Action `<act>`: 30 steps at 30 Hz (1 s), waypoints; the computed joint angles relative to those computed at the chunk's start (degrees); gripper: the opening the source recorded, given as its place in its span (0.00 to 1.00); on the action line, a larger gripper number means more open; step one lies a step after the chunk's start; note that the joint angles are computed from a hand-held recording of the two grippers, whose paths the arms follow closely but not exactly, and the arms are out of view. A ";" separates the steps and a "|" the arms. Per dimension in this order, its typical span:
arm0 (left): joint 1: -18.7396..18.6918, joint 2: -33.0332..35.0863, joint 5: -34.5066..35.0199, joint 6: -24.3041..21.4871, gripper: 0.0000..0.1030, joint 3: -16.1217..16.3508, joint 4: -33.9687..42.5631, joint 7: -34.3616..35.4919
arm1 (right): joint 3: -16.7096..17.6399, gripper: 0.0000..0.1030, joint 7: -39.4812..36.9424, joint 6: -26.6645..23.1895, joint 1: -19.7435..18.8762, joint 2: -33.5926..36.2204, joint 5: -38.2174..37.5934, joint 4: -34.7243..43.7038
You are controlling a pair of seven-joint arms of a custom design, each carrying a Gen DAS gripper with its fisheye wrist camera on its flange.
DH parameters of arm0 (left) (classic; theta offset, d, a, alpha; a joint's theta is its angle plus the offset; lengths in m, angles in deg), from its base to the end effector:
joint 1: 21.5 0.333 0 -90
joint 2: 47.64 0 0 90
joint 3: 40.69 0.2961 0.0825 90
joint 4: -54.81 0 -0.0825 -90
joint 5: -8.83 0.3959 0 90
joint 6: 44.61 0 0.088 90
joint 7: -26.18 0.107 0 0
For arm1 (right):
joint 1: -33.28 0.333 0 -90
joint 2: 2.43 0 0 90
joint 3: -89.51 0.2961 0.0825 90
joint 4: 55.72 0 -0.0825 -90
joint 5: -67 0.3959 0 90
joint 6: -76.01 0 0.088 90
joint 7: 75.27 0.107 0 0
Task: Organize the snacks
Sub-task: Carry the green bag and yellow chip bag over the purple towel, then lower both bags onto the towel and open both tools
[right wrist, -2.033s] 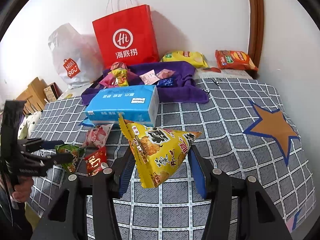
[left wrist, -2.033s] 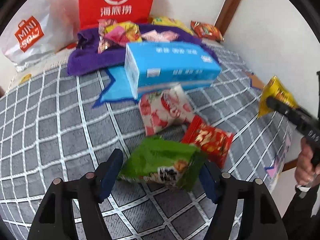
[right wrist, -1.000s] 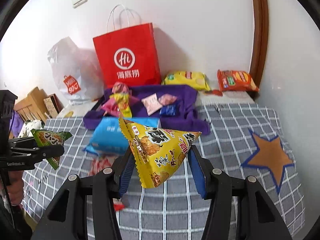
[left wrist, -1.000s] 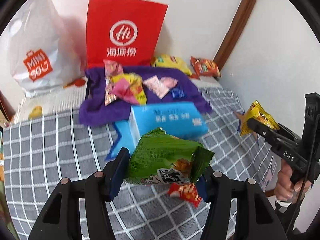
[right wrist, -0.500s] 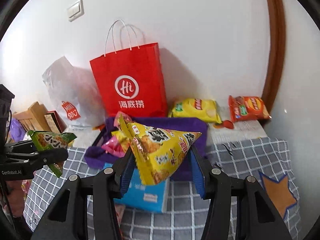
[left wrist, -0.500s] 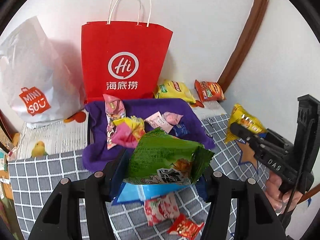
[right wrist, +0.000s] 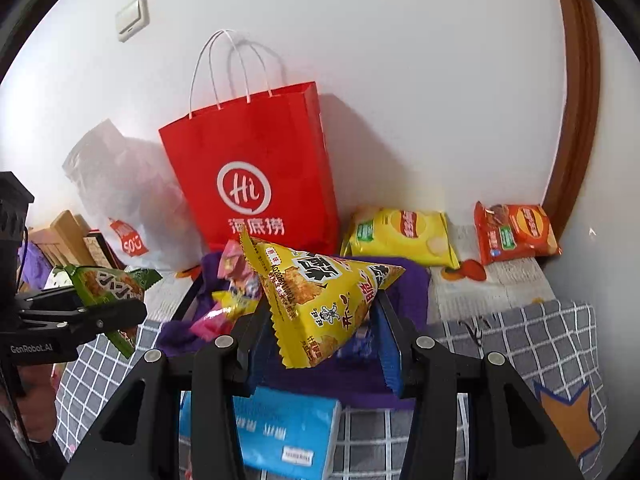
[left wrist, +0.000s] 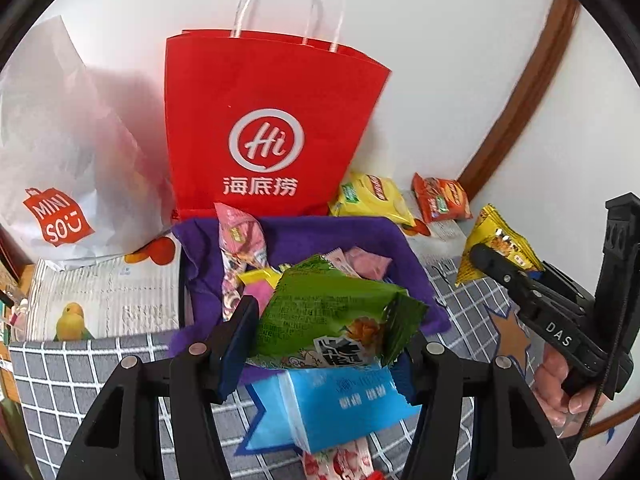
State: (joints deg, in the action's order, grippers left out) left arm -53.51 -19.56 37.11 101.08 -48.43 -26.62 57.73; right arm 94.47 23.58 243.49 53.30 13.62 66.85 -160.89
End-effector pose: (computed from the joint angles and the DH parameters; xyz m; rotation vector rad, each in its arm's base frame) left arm 0.5828 -0.4659 0.4681 -1.9517 1.8669 -0.9142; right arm 0.6189 0.2829 0.4503 -1.8941 1.4407 -0.4574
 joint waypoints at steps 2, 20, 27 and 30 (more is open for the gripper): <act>0.20 1.20 -0.22 -0.84 0.56 0.29 1.87 0.21 | 0.04 0.45 -0.23 -0.66 0.03 1.68 0.02 2.46; 4.09 12.15 -10.15 -4.32 0.56 1.40 12.90 5.49 | 0.14 0.45 -5.03 -14.52 -0.30 20.25 1.63 24.38; 4.08 11.75 -9.32 -4.25 0.56 2.05 11.77 4.66 | -0.34 0.45 -6.38 -19.84 0.53 23.50 1.30 28.12; 4.46 12.71 -10.07 -4.50 0.56 1.62 12.61 5.32 | -0.50 0.45 -6.84 -22.39 1.25 25.03 0.85 30.22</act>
State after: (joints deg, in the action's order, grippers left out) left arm -49.05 -6.85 27.04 96.58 -46.81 -14.00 63.05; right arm 93.97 16.73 221.10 54.56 38.64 67.70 -130.67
